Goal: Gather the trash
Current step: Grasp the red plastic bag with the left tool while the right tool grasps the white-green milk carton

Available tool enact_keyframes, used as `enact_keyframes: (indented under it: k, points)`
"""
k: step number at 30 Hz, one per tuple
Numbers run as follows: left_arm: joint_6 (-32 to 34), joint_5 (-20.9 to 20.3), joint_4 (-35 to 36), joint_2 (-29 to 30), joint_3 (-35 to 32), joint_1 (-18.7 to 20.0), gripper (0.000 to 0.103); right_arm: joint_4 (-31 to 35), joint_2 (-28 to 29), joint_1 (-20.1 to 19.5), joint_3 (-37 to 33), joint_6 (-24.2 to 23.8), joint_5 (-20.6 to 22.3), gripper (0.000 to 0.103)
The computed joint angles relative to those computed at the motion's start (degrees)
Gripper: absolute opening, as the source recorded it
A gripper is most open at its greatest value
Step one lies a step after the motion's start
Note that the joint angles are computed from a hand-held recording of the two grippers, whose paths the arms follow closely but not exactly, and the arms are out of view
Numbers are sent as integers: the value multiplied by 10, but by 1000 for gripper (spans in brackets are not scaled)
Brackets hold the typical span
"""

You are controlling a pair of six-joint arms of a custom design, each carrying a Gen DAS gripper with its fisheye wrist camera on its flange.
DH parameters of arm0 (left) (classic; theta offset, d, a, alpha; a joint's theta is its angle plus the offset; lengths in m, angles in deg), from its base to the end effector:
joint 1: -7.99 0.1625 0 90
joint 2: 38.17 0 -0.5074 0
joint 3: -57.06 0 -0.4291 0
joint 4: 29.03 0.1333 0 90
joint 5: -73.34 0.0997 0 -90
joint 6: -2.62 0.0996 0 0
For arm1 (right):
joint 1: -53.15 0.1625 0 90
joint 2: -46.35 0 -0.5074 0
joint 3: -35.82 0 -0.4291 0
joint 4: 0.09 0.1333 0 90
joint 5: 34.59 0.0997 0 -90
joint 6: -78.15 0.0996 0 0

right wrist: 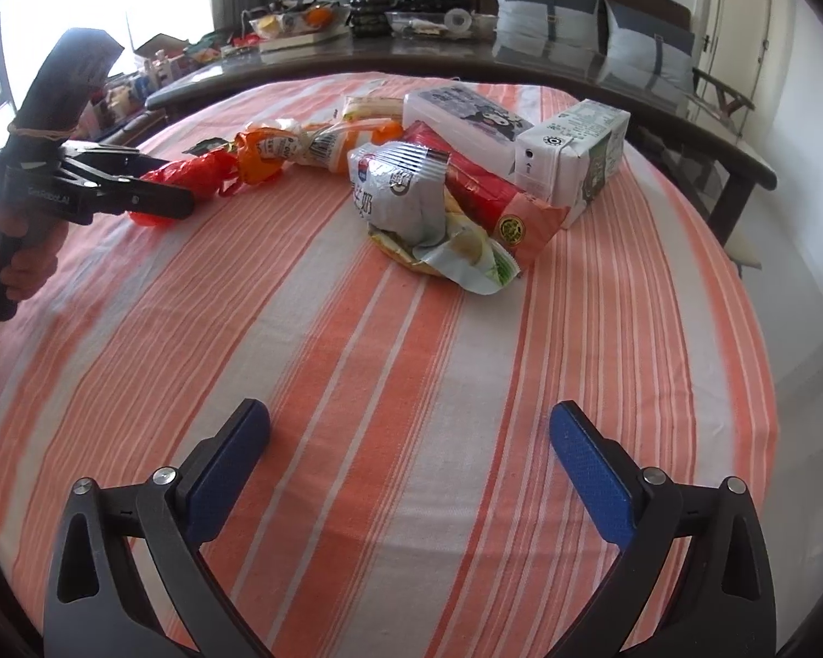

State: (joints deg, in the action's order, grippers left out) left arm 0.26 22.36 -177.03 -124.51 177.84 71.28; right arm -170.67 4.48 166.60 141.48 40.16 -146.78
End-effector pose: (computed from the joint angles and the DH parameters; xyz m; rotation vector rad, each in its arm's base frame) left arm -0.0535 -0.5424 0.3951 0.3451 2.4718 -0.7238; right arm 0.3621 -0.5944 0.0567 1.3139 -2.3642 0.3287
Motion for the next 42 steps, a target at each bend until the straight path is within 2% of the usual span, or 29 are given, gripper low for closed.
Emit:
enact_keyframes:
  k: [4,6,8,10,12,14,15,18,21,23,24,25,28,31,36,39,40,41,42]
  points:
    - [-73,38,-17,-16,38,-36,44,0,0,0,0,2,0,101]
    - [-148,80,-13,-23,65,-70,44,0,0,0,0,4,0,101]
    - [-257,132,25,-25,84,-104,44,0,0,-1,0,6,1,101]
    - [-353,152,47,-25,96,-124,44,-1,-1,-2,0,9,2,101]
    - [-405,158,38,-21,105,-133,44,-2,-2,-3,1,11,3,101]
    - [-436,195,49,-10,106,-142,44,-5,-3,-3,2,13,2,101]
    - [-444,209,52,-6,107,-144,44,-6,-2,-3,2,14,0,101]
    - [-447,216,45,2,108,-140,46,-11,-1,-2,1,20,-8,101]
    - [-453,253,67,5,115,-149,47,-10,-3,-3,1,24,-6,101]
    - [-459,254,71,-2,120,-152,48,-8,-17,-14,5,37,31,97]
    - [-453,251,56,-4,123,-152,53,-1,-25,-22,1,53,56,96]
    - [-451,250,49,-5,125,-151,59,-2,-29,-25,-9,72,62,96]
    - [-460,250,51,-4,122,-149,60,11,-10,-18,-82,121,31,96]
    - [-461,244,38,-3,122,-145,60,107,35,0,-188,143,-6,95]
    - [-459,246,37,3,120,-145,60,198,109,14,-301,163,-48,89]
    - [-460,248,44,0,122,-147,60,220,132,16,-327,175,-110,81]
    - [-459,246,39,-1,124,-147,60,230,132,12,-329,184,-112,69]
    - [-458,246,36,-1,125,-146,60,242,124,6,-326,197,-93,52]
    - [-456,245,33,-2,126,-146,60,250,114,-1,-321,206,-69,49]
